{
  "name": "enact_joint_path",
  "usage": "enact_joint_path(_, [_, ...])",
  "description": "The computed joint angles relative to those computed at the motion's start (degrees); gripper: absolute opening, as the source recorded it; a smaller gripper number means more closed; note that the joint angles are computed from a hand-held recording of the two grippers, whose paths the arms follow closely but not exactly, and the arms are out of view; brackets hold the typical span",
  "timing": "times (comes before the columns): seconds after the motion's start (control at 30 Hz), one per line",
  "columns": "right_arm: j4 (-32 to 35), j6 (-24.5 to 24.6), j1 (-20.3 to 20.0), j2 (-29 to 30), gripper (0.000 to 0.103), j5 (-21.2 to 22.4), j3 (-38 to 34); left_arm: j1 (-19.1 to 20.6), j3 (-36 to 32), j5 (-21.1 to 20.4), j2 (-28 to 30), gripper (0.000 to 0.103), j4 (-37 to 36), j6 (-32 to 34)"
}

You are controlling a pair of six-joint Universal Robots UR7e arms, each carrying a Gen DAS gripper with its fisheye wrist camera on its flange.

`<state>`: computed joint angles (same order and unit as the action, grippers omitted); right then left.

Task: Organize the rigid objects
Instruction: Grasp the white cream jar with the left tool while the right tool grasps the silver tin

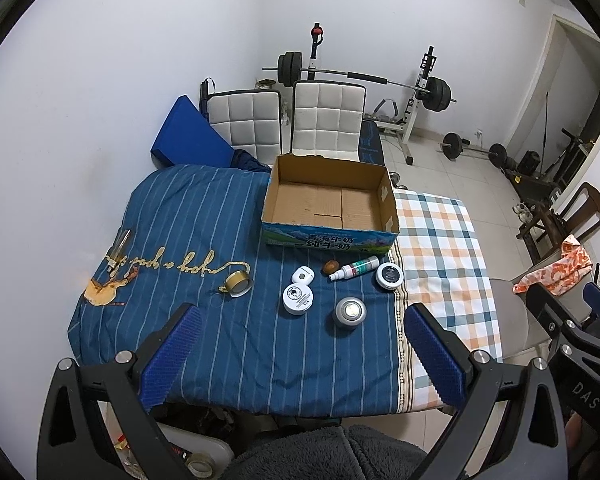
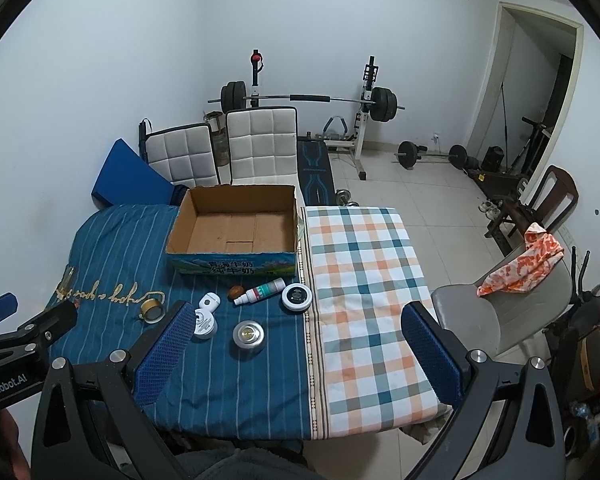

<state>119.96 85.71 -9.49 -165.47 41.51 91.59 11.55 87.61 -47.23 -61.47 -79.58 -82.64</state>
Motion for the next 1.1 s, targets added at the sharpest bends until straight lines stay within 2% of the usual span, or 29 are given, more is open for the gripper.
enact_joint_path(0.2, [0.6, -0.2, -0.5, 0.0, 0.103, -0.2, 0.1, 0.8, -0.4, 0.3, 0.5, 0.103, -1.2, 1.5])
enact_joint_path(0.33, [4.9, -2.8, -4.2, 0.2, 0.103, -0.8, 1.6, 3.0, -0.5, 2.9, 1.4, 0.103, -1.0, 1.9])
enact_joint_path(0.47, [10.0, -10.2, -12.6, -2.4, 0.103, -0.3, 4.7, 7.4, 0.6, 5.0, 1.9, 0.103, -2.8, 4.1])
enact_joint_path(0.57, [15.9, -19.8, -21.5, -7.1, 0.103, 2.3, 8.8, 11.5, 1.3, 4.7, 3.3, 0.103, -4.7, 7.4])
enact_joint_path(0.6, [19.1, -24.3, -25.3, -9.5, 0.103, 3.8, 10.9, 13.7, 1.9, 3.8, 3.9, 0.103, -6.6, 9.7])
enact_joint_path(0.8, [32.5, -41.2, -41.8, -25.9, 0.103, 10.2, 19.8, 26.0, 5.4, -3.9, 9.4, 0.103, -16.6, 17.9])
enact_joint_path(0.9, [39.1, -45.7, -48.3, -35.0, 0.103, 12.6, 21.4, 31.7, 6.4, -8.5, 12.9, 0.099, -22.6, 21.5])
enact_joint_path(0.97, [42.4, -46.7, -51.1, -39.4, 0.103, 14.1, 21.6, 34.4, 6.4, -10.1, 15.0, 0.097, -24.9, 23.2])
enact_joint_path(1.1, [47.0, -46.8, -56.3, -46.8, 0.094, 18.2, 21.3, 37.1, 6.2, -12.7, 17.1, 0.094, -27.8, 25.4])
